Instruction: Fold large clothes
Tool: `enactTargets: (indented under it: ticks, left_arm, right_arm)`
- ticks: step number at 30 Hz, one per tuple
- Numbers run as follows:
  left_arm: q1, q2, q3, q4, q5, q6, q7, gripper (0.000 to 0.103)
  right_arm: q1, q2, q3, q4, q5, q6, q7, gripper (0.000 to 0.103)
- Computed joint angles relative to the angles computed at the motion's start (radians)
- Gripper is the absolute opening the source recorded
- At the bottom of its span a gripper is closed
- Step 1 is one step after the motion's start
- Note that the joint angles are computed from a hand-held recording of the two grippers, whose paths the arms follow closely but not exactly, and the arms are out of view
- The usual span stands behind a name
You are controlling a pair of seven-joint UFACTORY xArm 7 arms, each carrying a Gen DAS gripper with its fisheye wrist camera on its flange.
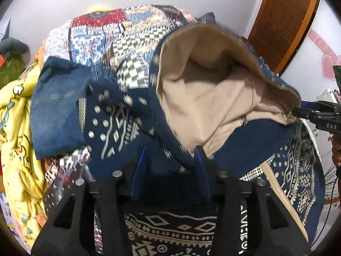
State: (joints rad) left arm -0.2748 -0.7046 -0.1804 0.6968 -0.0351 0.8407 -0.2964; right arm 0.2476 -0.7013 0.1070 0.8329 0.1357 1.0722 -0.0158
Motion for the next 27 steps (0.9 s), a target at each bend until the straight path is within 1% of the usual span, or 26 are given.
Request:
enactTargets:
  ticks: [4, 7, 12, 14, 15, 17, 21, 24, 25, 26, 27]
  left_arm:
    - [0.024, 0.034, -0.001, 0.042, 0.036, -0.03, 0.012, 0.045]
    - [0.044, 0.088, -0.002, 0.086, 0.059, -0.06, 0.018, 0.045]
    - [0.054, 0.18, 0.003, 0.146, 0.078, -0.103, 0.034, 0.045]
    - [0.06, 0.218, -0.001, 0.17, 0.091, -0.116, 0.034, 0.045]
    - [0.062, 0.235, -0.001, 0.178, 0.096, -0.126, 0.033, 0.045]
    - [0.062, 0.259, 0.002, 0.19, 0.099, -0.142, 0.029, 0.045]
    - [0.056, 0.307, 0.009, 0.214, 0.089, -0.182, 0.021, 0.045]
    - [0.06, 0.327, -0.004, 0.231, 0.116, -0.199, 0.007, 0.044]
    - [0.061, 0.329, -0.008, 0.233, 0.126, -0.206, 0.0, 0.042]
    - [0.059, 0.331, -0.01, 0.235, 0.132, -0.214, -0.001, 0.034]
    - [0.053, 0.332, -0.009, 0.238, 0.132, -0.218, 0.002, 0.023]
  right_arm:
    - [0.026, 0.046, 0.033, 0.03, 0.003, -0.057, 0.0, 0.049]
    - [0.04, 0.107, 0.054, 0.069, 0.001, -0.101, 0.013, 0.05]
    - [0.071, 0.213, 0.064, 0.123, 0.006, -0.138, 0.018, 0.05]
    - [0.08, 0.245, 0.077, 0.137, -0.01, -0.145, 0.017, 0.05]
    - [0.082, 0.236, 0.087, 0.132, -0.025, -0.145, 0.024, 0.05]
    - [0.083, 0.244, 0.099, 0.129, -0.055, -0.173, 0.031, 0.05]
    - [0.094, 0.246, 0.076, 0.131, -0.04, -0.202, 0.029, 0.05]
    - [0.1, 0.241, 0.051, 0.126, 0.0, -0.229, 0.024, 0.05]
    - [0.099, 0.244, 0.05, 0.129, 0.007, -0.233, 0.029, 0.05]
    - [0.099, 0.246, 0.045, 0.133, 0.019, -0.234, 0.034, 0.05]
    - [0.104, 0.248, 0.033, 0.136, 0.044, -0.235, 0.031, 0.047]
